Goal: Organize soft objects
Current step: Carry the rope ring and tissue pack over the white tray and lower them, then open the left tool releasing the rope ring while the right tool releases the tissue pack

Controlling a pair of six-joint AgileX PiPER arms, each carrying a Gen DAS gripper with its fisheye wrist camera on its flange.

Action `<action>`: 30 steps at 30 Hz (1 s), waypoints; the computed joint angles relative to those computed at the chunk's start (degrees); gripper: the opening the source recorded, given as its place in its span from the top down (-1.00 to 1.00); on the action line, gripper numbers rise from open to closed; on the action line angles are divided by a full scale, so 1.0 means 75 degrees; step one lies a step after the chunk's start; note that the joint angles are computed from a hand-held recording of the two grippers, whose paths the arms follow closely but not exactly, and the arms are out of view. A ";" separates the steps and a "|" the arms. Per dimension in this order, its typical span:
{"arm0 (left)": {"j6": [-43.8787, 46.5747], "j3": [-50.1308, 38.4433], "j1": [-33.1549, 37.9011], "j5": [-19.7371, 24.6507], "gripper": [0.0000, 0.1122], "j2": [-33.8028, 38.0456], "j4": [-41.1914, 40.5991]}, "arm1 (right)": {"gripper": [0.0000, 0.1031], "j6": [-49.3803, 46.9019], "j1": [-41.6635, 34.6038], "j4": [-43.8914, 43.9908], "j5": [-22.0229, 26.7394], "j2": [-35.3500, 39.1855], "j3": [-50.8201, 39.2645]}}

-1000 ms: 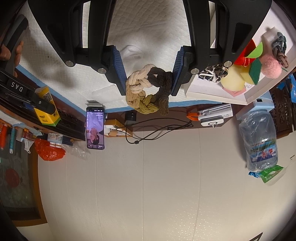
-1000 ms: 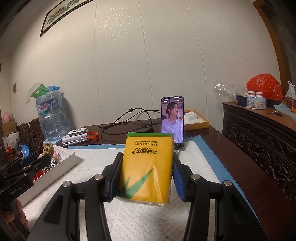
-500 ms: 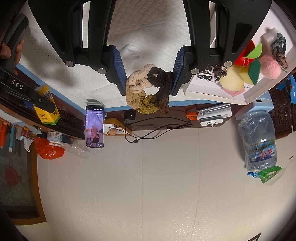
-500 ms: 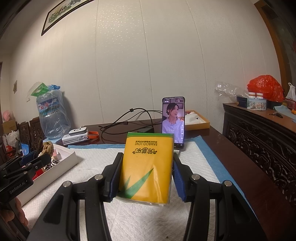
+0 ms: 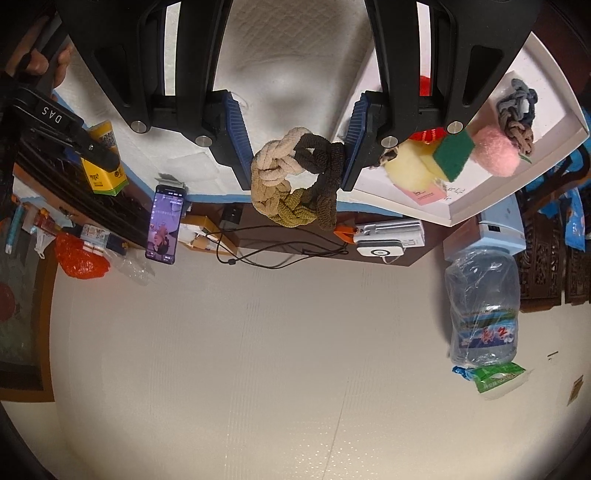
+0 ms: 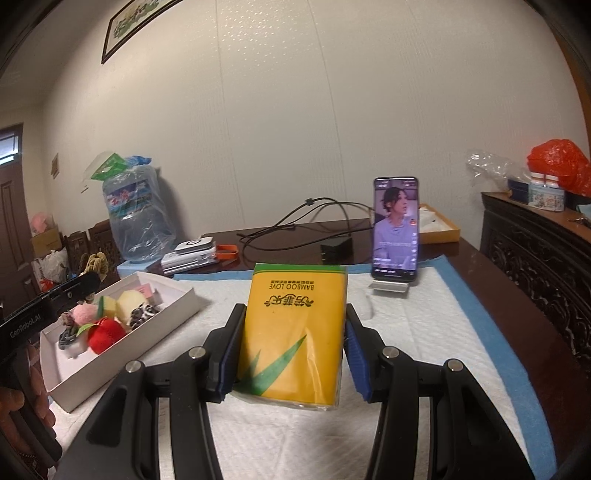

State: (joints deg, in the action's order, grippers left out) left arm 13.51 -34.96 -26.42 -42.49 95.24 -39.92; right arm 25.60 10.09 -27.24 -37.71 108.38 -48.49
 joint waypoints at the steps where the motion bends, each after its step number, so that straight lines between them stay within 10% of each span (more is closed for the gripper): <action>1: -0.0060 0.0142 0.0040 -0.0062 0.17 -0.0108 0.0000 | 0.03 0.0057 0.0050 -0.0066 0.0034 -0.0017 -0.0016; 11: -0.0348 0.1000 0.0489 -0.0337 0.17 -0.0886 -0.0026 | 0.03 0.1277 0.0561 -0.1395 0.0619 -0.0205 -0.0469; 21: -0.0243 0.1829 0.2055 0.0337 0.17 -0.1929 0.0027 | 0.03 0.5175 0.0858 -0.4969 0.1026 0.0115 -0.1872; 30: -0.2901 0.1670 0.3651 0.1726 0.17 -0.1521 0.3305 | 0.03 1.0087 0.1933 -0.9196 0.1177 0.1614 -0.4921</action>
